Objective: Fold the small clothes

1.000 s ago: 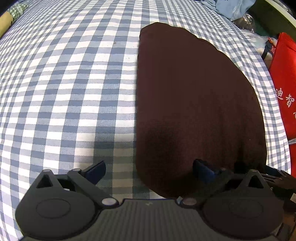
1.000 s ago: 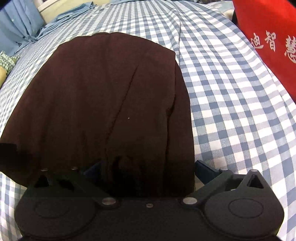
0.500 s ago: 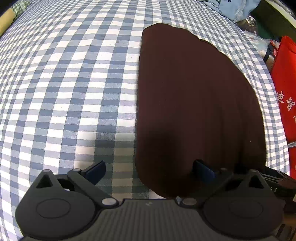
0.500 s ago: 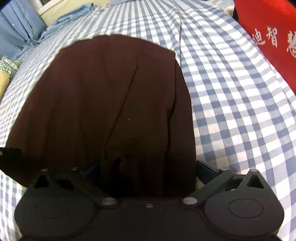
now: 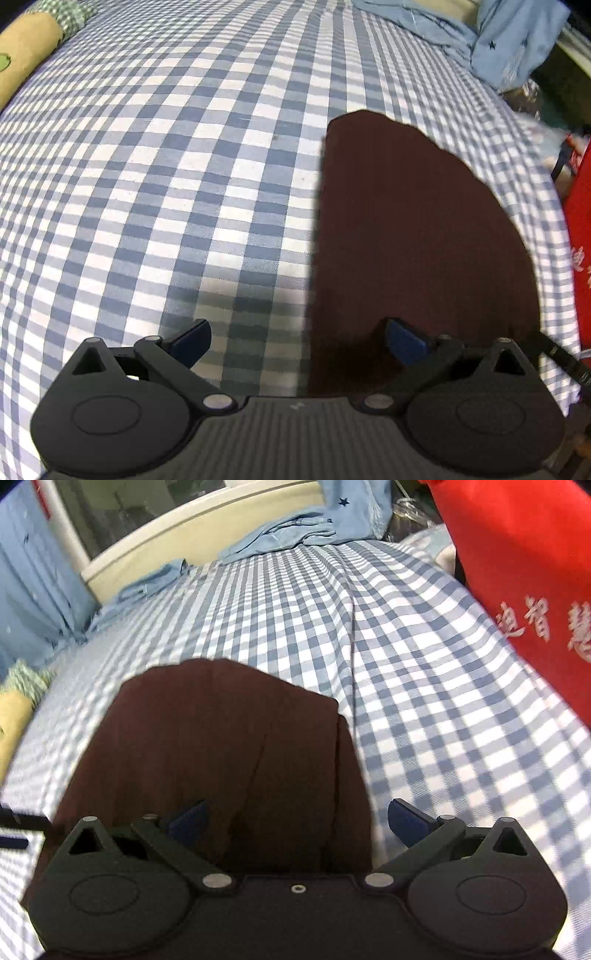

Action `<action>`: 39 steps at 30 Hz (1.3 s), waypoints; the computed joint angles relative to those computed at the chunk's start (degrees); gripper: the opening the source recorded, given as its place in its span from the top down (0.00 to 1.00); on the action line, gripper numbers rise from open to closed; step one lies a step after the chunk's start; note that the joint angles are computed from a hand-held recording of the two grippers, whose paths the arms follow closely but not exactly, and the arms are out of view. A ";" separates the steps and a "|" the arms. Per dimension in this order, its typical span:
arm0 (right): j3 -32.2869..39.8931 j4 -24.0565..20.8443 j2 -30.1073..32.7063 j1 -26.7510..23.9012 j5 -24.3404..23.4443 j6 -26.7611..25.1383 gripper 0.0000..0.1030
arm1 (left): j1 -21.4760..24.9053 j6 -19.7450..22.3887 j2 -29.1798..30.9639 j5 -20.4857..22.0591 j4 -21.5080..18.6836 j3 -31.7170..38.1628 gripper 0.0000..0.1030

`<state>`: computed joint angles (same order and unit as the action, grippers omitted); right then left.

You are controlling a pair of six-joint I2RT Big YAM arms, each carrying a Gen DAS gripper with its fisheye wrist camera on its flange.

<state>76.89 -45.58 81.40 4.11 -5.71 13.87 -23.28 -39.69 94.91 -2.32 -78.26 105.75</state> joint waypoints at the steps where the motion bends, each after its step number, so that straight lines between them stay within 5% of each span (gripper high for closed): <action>1: 0.24 0.43 0.65 -0.26 -0.92 0.87 0.01 | -0.22 0.21 0.33 -0.39 0.12 0.09 0.00; 13: -0.26 -0.32 3.16 0.03 -1.32 -2.28 0.12 | -0.63 -1.28 0.60 -1.12 0.68 -0.52 0.00; 18: -1.15 -0.28 2.70 -0.24 -2.46 0.61 0.12 | -0.90 -1.63 0.73 -1.59 0.49 -0.28 0.00; 26: -2.90 1.21 2.29 -0.79 -3.37 3.47 0.09 | -0.78 -0.87 1.23 -1.56 -0.40 0.54 0.00; 39: -0.51 -1.49 3.14 0.43 -0.56 -0.20 0.01 | -0.44 -1.13 1.99 -2.12 -2.43 2.88 0.01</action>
<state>76.38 -47.07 84.54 4.55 -6.27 13.67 -23.72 -40.82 96.90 -4.45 -80.70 108.63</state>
